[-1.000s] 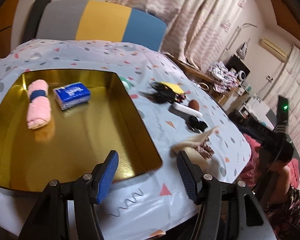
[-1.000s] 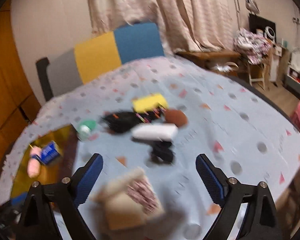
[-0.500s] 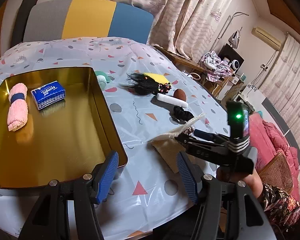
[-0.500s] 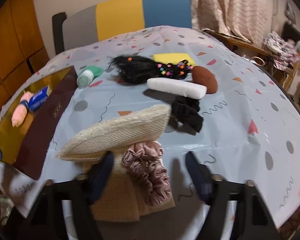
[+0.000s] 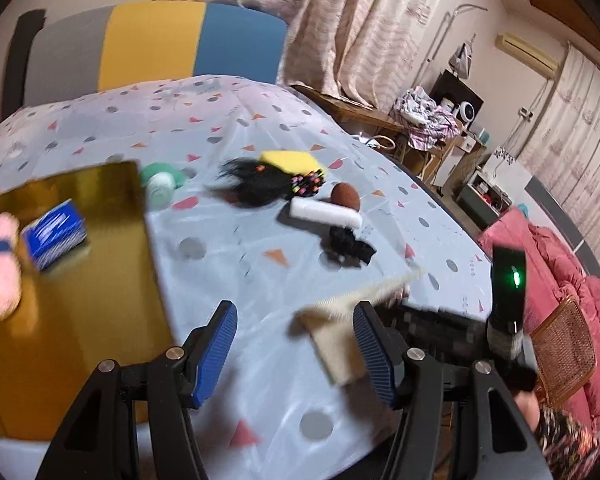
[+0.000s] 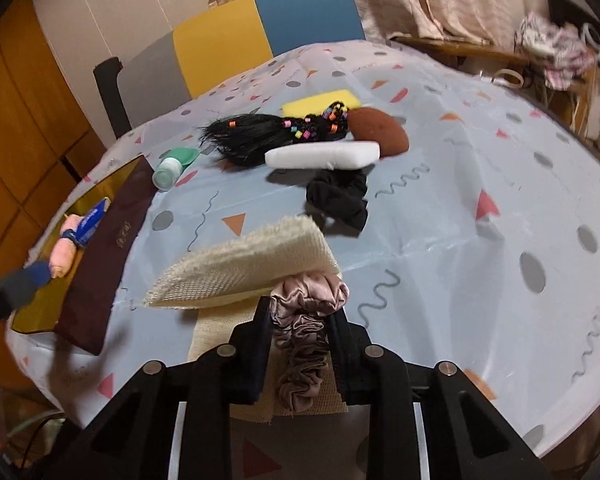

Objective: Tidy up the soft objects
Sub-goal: 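Grasp the pink satin scrunchie with the right tool while the left tool grasps the beige mesh cloth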

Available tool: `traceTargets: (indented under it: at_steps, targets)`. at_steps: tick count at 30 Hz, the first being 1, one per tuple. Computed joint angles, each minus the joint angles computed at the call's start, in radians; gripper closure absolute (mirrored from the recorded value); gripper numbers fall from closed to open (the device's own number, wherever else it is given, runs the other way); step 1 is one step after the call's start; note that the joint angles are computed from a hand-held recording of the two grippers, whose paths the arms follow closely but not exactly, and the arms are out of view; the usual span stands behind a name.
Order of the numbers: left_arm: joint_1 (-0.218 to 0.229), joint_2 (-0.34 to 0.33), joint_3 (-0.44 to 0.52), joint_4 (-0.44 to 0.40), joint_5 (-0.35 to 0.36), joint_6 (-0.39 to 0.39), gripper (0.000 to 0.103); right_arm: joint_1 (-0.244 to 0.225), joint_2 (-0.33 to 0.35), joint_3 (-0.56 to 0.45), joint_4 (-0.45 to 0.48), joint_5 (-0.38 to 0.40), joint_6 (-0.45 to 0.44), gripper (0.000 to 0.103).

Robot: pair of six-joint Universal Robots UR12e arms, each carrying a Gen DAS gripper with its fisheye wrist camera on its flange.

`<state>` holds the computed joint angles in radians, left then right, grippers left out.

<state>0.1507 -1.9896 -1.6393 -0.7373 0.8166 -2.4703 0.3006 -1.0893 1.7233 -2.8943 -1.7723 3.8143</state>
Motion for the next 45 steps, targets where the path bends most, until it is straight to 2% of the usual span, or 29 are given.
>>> traceTargets:
  at_steps: [2, 5, 11, 13, 18, 23, 26, 29, 32, 34, 35, 39, 45]
  targets:
    - [-0.034, -0.019, 0.031, 0.016, 0.051, -0.018, 0.041, 0.000, 0.003, 0.000, 0.003, 0.007, -0.008, 0.076]
    - [-0.081, -0.049, 0.080, -0.027, 0.138, -0.003, 0.040, 0.000, 0.006, 0.001, 0.002, 0.021, -0.007, 0.076]
    - [-0.147, -0.080, 0.105, -0.145, 0.310, 0.129, 0.040, -0.007, -0.007, 0.014, 0.010, 0.033, 0.005, 0.076]
    - [-0.142, -0.084, 0.104, -0.180, 0.288, 0.134, 0.040, -0.007, -0.015, 0.020, 0.032, 0.028, -0.001, 0.076]
    - [-0.142, -0.090, 0.105, -0.212, 0.304, 0.171, 0.039, -0.008, -0.041, 0.054, 0.033, 0.014, -0.007, 0.076]
    - [-0.146, -0.082, 0.081, -0.157, 0.309, 0.219, 0.035, -0.023, -0.081, 0.116, 0.011, -0.003, 0.088, 0.076]
    - [-0.145, -0.076, 0.075, -0.168, 0.281, 0.269, 0.035, -0.033, -0.097, 0.145, 0.006, -0.019, 0.142, 0.077]
    - [-0.146, -0.063, 0.054, -0.171, 0.247, 0.373, 0.034, -0.047, -0.101, 0.167, -0.049, 0.011, 0.192, 0.077]
    - [-0.156, -0.045, 0.013, -0.126, 0.249, 0.511, 0.027, -0.047, -0.098, 0.167, -0.055, 0.008, 0.194, 0.077]
    - [-0.158, -0.039, -0.005, -0.090, 0.238, 0.561, 0.024, -0.049, -0.098, 0.169, -0.063, 0.011, 0.200, 0.077]
    - [-0.160, -0.040, -0.001, -0.103, 0.237, 0.574, 0.024, -0.050, -0.098, 0.172, -0.070, 0.016, 0.206, 0.077]
    - [-0.170, -0.065, 0.067, -0.274, 0.247, 0.608, 0.017, -0.056, -0.101, 0.181, -0.087, 0.030, 0.231, 0.077]
    - [-0.170, -0.064, 0.070, -0.308, 0.248, 0.651, 0.011, -0.057, -0.100, 0.185, -0.097, 0.032, 0.241, 0.077]
